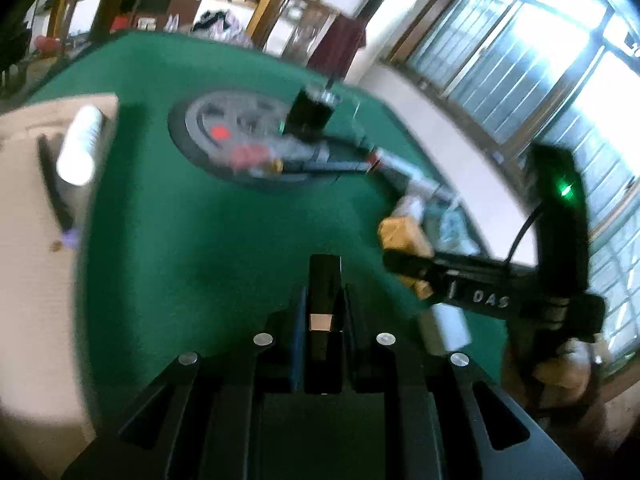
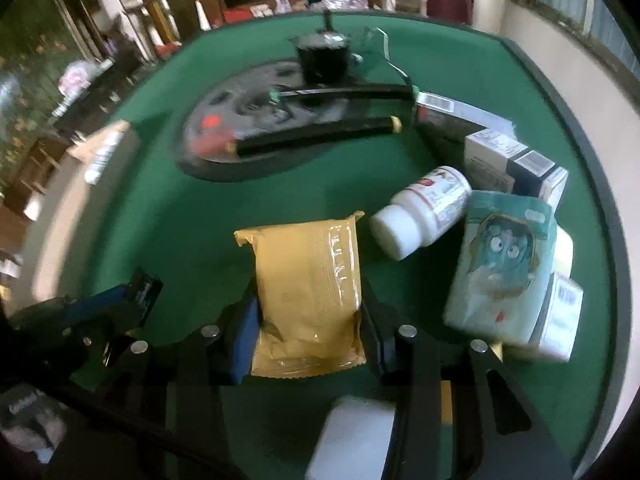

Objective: Organize objects
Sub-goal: 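Carry the black tube toward the box with left while right grasps the yellow envelope, then lower the black tube and yellow envelope into the box and open both grippers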

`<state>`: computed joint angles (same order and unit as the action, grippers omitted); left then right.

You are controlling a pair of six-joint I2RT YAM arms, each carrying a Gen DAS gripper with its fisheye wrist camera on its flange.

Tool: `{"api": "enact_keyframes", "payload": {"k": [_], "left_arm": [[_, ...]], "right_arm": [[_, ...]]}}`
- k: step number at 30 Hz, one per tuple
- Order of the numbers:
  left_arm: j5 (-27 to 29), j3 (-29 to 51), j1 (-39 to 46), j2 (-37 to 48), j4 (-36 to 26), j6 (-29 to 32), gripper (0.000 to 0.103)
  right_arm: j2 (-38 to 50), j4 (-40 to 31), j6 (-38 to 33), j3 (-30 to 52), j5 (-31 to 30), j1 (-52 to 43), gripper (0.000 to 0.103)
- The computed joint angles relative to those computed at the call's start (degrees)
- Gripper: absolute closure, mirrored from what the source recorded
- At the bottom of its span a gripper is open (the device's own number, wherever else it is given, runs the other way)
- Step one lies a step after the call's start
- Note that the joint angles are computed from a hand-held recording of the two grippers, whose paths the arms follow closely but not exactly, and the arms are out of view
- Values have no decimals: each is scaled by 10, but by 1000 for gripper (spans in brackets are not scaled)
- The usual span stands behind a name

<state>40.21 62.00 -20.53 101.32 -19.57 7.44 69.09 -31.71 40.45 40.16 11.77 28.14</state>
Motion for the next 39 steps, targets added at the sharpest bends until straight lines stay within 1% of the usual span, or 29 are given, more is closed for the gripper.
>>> {"api": "enact_keyframes", "payload": {"k": [2,5,7,9,10,12,14,15,16,18,19,20,21,22,24,25,27,28,31,34,35,36,38,39], "left_arm": [[38,-8,33,-33,-18,9,89],[108,3,92,-65,-81,37,89],[157,30,141,-78,-156,75,89],[198,71,186,-79,-243,123,89],[224,107,220,-79,-313,167,89],[253,163,264,-75,-405,225,89],[284,254,317,-54,-537,313,89],[298,320,341,-33,-613,361,89],[305,369,357,-17,-654,380,89],[315,465,378,14,-704,384,89],[314,512,383,23,-676,337,89],[302,531,382,19,-623,283,89],[281,542,377,16,-552,218,89],[261,556,367,22,-512,180,89],[223,589,349,50,-476,144,89],[189,586,334,62,-437,123,89],[143,569,314,84,-392,106,89],[122,565,304,112,-379,101,89],[77,560,280,184,-337,81,89],[40,564,261,255,-313,64,89],[29,573,257,282,-310,60,89],[20,563,254,291,-299,59,89],[8,579,250,326,-301,56,89],[8,564,253,328,-296,61,89]], "right_arm": [[-17,-13,17,11,11,29,61],[-33,-22,43,34,17,65,61],[-43,-32,57,59,10,88,61],[-57,-36,64,89,-11,103,61],[-61,-36,67,111,-22,113,61],[-61,-34,71,166,-39,135,61],[-49,-31,72,220,-50,154,61],[-33,-26,71,258,-61,160,61],[-14,-20,70,295,-74,163,61],[33,-15,68,369,-99,161,61],[65,-20,65,416,-109,156,61],[87,-27,64,449,-109,156,61],[132,-39,61,508,-118,147,61],[165,-45,59,547,-127,139,61],[238,-61,58,621,-140,127,61],[273,-63,60,644,-148,121,61],[325,-27,80,633,-181,104,61],[344,-5,90,618,-198,96,61],[410,91,134,550,-251,72,61],[492,195,193,512,-313,49,61],[509,213,203,510,-325,45,61],[538,233,217,514,-337,42,61],[577,245,228,533,-351,38,61],[595,246,229,546,-357,37,61]]}}
